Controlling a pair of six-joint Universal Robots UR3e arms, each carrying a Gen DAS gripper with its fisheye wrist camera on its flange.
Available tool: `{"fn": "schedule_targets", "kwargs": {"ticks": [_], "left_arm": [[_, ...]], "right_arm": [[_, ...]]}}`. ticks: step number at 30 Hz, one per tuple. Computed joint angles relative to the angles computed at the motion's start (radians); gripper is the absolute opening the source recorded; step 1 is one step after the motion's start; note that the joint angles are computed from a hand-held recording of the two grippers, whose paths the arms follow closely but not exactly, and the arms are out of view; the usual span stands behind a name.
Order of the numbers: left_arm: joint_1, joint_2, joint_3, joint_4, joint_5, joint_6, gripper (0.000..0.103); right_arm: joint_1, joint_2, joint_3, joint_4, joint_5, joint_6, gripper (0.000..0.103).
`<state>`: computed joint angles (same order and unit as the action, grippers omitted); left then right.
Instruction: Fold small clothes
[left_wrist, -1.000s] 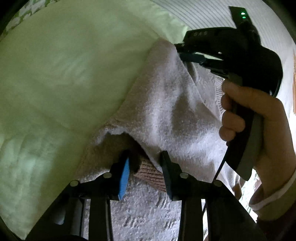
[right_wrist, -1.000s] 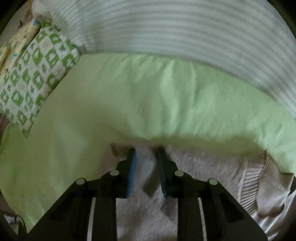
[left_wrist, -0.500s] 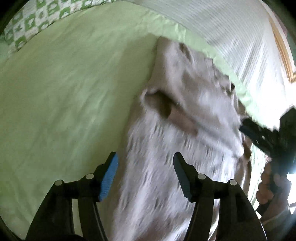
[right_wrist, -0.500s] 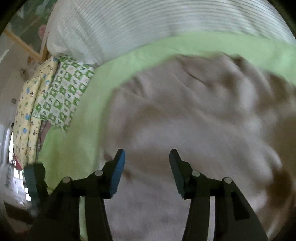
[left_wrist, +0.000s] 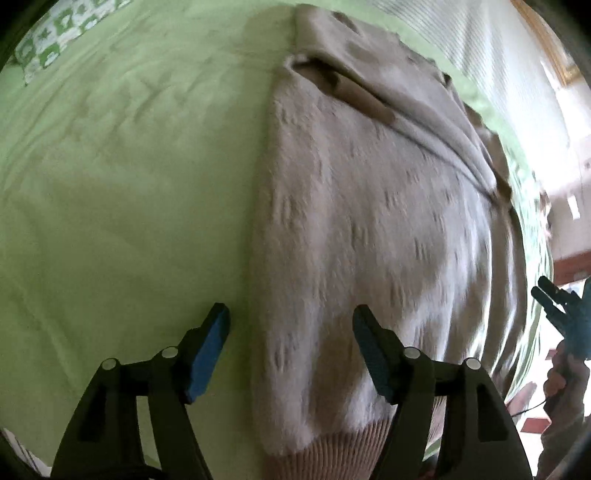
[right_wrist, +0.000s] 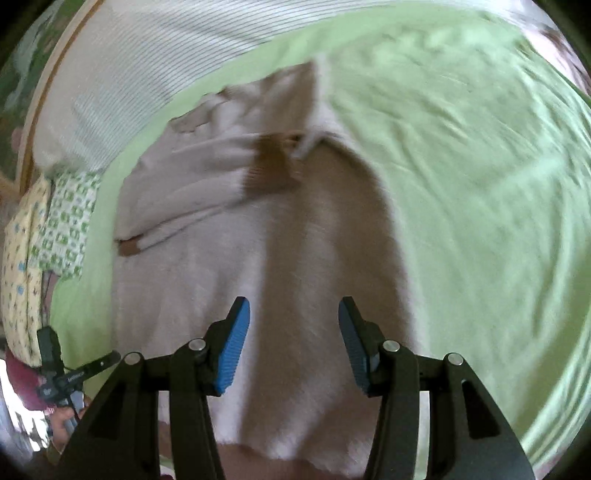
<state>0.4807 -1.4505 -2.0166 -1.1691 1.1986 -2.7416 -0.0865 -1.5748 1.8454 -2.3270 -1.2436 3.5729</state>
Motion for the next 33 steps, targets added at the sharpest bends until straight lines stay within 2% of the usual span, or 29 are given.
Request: {"fn": "schedule_targets", "kwargs": {"ticks": [6,15,24,30,32,33], "left_arm": [[0.046,0.126,-0.077,-0.095,-0.010,0.091,0.071],[0.094,0.273,-0.172,-0.233,-0.009,0.225,0.076],[0.206,0.451,-0.228,-0.452,0.028,0.417,0.081],[0.228,0.457,-0.243,-0.475,0.017,0.432,0.081],[0.241,0.471,-0.252,-0.482,0.010,0.446,0.078],[0.233,0.490,-0.263,-0.468,0.016,0.449,0.070]], "right_arm": [[-0.071,-0.278,0.235,0.062,0.002,-0.021,0.052],[-0.093,-0.583,0.428,0.206,0.031,-0.008,0.052],[-0.079,-0.721,0.549,0.249,0.065,-0.007,0.053],[-0.081,-0.729,0.585,0.212,0.115,0.021,0.053],[-0.077,-0.715,0.587,0.200,0.128,0.016,0.053],[-0.070,-0.708,0.585,0.194,0.124,0.015,0.053]]}}
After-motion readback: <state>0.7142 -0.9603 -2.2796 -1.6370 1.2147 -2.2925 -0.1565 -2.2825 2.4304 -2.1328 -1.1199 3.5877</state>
